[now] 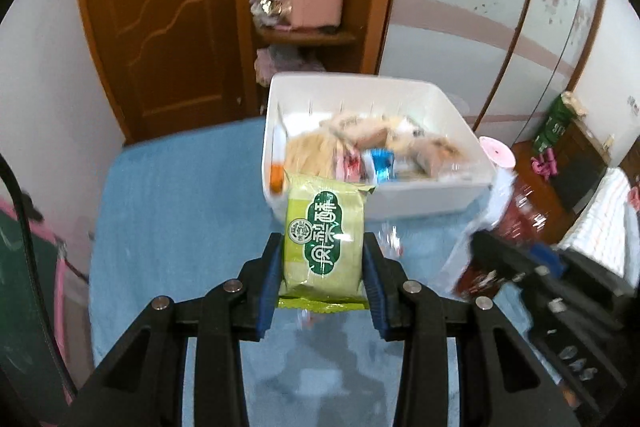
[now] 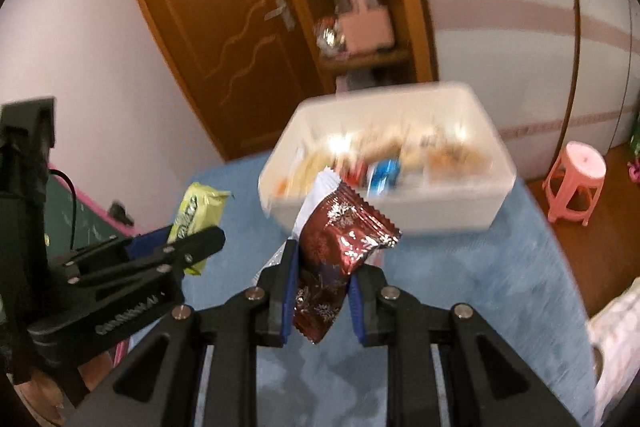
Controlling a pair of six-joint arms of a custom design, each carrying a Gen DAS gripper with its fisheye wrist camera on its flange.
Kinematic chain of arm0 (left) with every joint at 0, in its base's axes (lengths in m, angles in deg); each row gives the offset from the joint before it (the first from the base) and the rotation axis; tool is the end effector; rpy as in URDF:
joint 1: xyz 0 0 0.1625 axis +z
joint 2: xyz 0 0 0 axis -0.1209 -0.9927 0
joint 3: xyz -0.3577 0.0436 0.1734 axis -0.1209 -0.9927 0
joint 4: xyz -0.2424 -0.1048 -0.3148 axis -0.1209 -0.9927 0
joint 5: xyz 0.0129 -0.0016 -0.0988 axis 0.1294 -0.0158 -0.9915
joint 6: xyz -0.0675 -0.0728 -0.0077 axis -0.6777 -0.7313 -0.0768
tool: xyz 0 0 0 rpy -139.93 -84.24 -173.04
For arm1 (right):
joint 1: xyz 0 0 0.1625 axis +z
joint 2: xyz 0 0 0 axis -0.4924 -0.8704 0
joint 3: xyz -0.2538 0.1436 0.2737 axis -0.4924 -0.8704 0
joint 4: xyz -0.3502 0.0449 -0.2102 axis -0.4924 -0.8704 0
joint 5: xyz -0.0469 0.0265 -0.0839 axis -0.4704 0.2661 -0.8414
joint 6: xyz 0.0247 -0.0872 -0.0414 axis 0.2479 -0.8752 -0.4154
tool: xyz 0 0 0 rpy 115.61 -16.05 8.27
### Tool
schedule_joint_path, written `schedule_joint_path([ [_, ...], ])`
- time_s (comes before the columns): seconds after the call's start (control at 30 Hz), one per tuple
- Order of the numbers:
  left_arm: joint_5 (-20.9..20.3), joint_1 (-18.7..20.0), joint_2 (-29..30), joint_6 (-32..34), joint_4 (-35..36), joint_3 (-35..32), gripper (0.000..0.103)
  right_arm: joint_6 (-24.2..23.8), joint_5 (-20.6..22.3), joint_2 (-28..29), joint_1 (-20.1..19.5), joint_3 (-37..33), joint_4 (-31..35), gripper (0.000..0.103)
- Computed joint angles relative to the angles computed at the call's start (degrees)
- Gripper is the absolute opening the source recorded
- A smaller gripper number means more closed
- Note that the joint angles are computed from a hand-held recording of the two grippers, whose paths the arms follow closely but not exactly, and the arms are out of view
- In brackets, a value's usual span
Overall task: Organize snacks
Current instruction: 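Carry the green packet and red wrapper over the white bin and release both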
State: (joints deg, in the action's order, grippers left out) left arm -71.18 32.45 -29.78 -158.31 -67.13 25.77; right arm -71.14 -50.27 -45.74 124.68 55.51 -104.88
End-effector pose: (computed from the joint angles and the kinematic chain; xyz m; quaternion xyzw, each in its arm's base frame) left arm -0.3949 -0.4264 0.0984 0.0585 0.8684 -0.3379 0.3583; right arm 0.1538 -0.4207 0.2835 0.2652 -0.9044 0.2951 0.1568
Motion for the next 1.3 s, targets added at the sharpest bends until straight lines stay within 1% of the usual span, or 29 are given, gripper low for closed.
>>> schedule_joint_path([
  [0.07,1.6,1.1,1.3,0.3,4.5,-4.1,0.036,0.6,0.3,1.2,1.0,-2.6,-0.6,0.023],
  [0.17,6.0,3.0,3.9,0.3,11.9,-11.0,0.036,0.4,-1.3,4.2,2.8,-6.8,-3.1,0.023],
  [0.23,8.3,4.3,5.6,0.1,16.1,-15.8,0.036,0.2,-3.8,7.6,4.1,-10.7,-4.5,0.023],
  [0.33,10.3,6.4,8.0,-0.4,21.1,-22.5,0.036,0.1,-7.4,13.4,5.7,-17.4,-6.3,0.023],
  [0.43,12.9,8.1,10.5,-2.4,27.2,-28.4,0.036,-0.3,-11.2,19.0,6.5,-24.0,-7.6,0.023],
  [0.53,14.7,9.9,12.9,-2.8,29.7,-33.0,0.036,0.4,-13.9,23.7,6.1,-30.4,-3.1,0.023],
  [0.6,15.2,11.3,14.6,-2.2,30.0,-35.3,0.036,0.7,-15.7,26.4,5.6,-33.0,-1.0,0.023],
  [0.67,15.2,12.7,15.8,-2.1,30.5,-36.7,0.036,0.6,-17.2,28.7,5.0,-35.2,1.7,0.024],
  [0.77,14.7,14.3,17.9,-3.8,32.7,-38.5,0.037,-0.8,-19.4,31.6,4.4,-36.7,4.6,0.025],
  [0.8,14.0,15.0,18.4,-3.5,32.3,-38.8,0.039,-1.6,-20.6,32.6,4.4,-37.0,5.2,0.027],
  [0.83,13.1,15.5,18.3,-2.1,30.6,-38.5,0.043,-2.0,-21.7,33.3,4.4,-37.3,6.8,0.029],
  [0.87,11.6,16.2,18.7,-0.5,29.3,-38.8,0.064,-2.4,-22.4,33.7,4.3,-37.4,8.1,0.039],
  [0.9,10.5,16.6,19.0,-0.2,29.3,-39.2,0.088,-3.3,-23.0,34.0,4.2,-37.1,8.7,0.048],
  [0.93,10.4,16.7,19.3,-1.4,30.8,-39.4,0.093,-4.5,-23.5,34.2,4.2,-36.6,8.0,0.052],
  [1.0,12.0,16.5,19.3,-3.0,32.9,-38.8,0.095,-7.0,-24.3,34.1,4.2,-34.7,5.0,0.062],
  [1.07,12.0,16.4,19.2,-3.2,34.5,-38.4,0.095,-7.8,-23.8,33.6,4.2,-33.5,3.9,0.064],
  [1.13,11.5,16.3,18.6,-3.6,34.9,-37.4,0.095,-7.1,-22.9,32.7,4.0,-32.8,4.1,0.065],
  [1.3,10.8,15.2,15.7,-3.2,31.7,-32.5,0.095,-6.3,-22.1,31.6,4.2,-31.6,3.4,0.065],
])
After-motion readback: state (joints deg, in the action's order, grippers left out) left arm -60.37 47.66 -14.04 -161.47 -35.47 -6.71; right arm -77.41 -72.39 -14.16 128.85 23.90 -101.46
